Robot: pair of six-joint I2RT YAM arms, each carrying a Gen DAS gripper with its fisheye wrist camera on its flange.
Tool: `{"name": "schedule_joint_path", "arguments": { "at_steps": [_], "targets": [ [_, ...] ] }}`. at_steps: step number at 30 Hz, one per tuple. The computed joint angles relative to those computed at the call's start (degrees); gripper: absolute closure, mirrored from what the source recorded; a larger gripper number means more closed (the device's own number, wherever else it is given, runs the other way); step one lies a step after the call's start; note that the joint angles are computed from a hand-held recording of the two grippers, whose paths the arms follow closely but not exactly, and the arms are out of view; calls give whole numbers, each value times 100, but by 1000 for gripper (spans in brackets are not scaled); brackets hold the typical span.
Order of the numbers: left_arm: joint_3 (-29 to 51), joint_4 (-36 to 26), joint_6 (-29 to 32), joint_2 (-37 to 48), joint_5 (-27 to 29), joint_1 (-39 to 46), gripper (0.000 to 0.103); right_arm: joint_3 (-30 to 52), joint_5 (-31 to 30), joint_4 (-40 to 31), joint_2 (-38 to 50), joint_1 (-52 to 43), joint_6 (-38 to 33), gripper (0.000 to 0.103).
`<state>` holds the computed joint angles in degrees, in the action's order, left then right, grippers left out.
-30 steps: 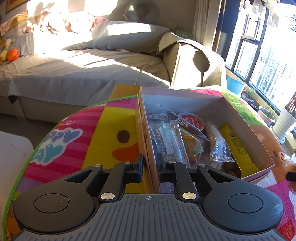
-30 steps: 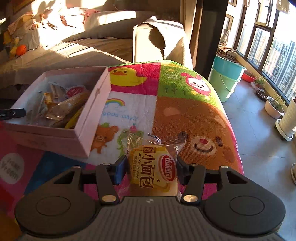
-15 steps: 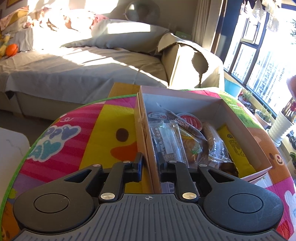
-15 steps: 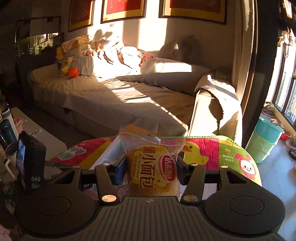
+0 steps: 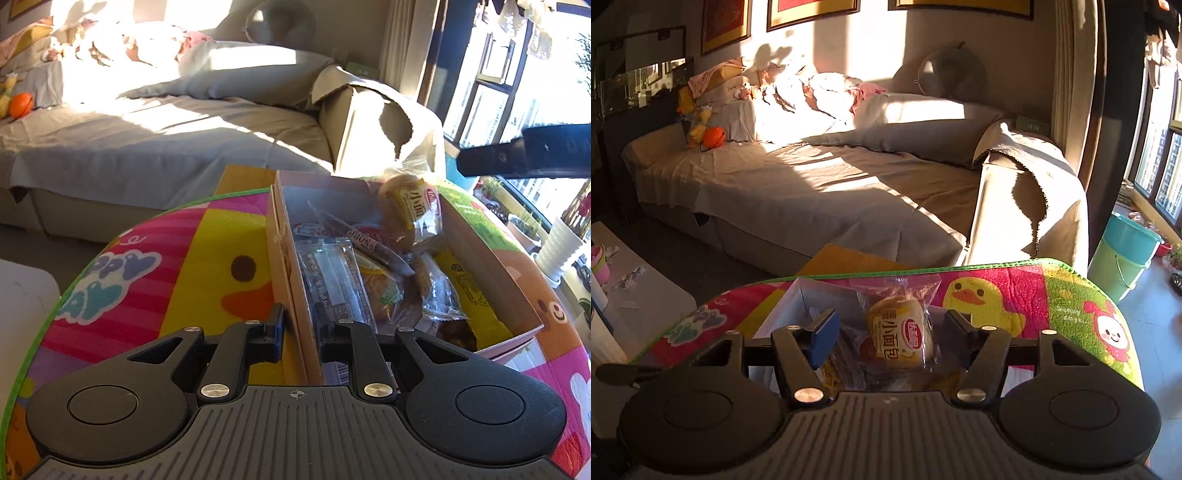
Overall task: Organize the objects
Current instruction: 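Carry the bun over the pink box and release it inside, then open the left tool off the box wall while the right tool withdraws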
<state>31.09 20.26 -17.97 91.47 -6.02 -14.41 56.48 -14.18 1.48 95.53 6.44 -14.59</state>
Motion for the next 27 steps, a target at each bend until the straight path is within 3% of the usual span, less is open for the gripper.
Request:
{"name": "schedule_joint_path", "arguments": {
  "at_steps": [2,4,9,13,15,17,19,21,23,24,26,27],
  "targets": [
    [-6,20,11,10,5,3,84,-430,-36,156,-280,-139,-461,26],
    [-18,32,11,9,35,20,84,-986,-140,264,-668,-336,-1034,22],
    [67,-59,61,29,-304,-187,86,-1876,-858,-22,-1027,-1075,-1877,21],
    [537,-225,196,400,-422,-432,85,-2437,-648,1122,-570,-1219,-1648,28],
    [974,-203,422,818,-466,-570,86,-2230,-559,1484,-112,-1319,-1225,33],
    [1508,-133,544,1323,-367,-576,86,-1813,-708,1486,331,-1469,-909,30],
    [2059,-117,726,1798,-321,-534,86,-1598,-601,1929,743,-1488,-695,30],
    [2596,-206,1201,2199,-578,-560,79,-1333,-477,2237,1129,-1452,-424,30],
    [2946,-500,1387,2354,-967,-576,51,-1212,-403,2454,1342,-1428,-234,30],
    [3046,-589,1397,2402,-1052,-531,45,-1195,-332,2644,1451,-1409,-160,30],
    [3083,-593,1324,2462,-1169,-436,19,-1242,-208,2862,1530,-1368,-89,29],
    [3067,-574,1275,2471,-1229,-406,14,-1273,-190,2924,1533,-1378,-45,28]
  ]
}}
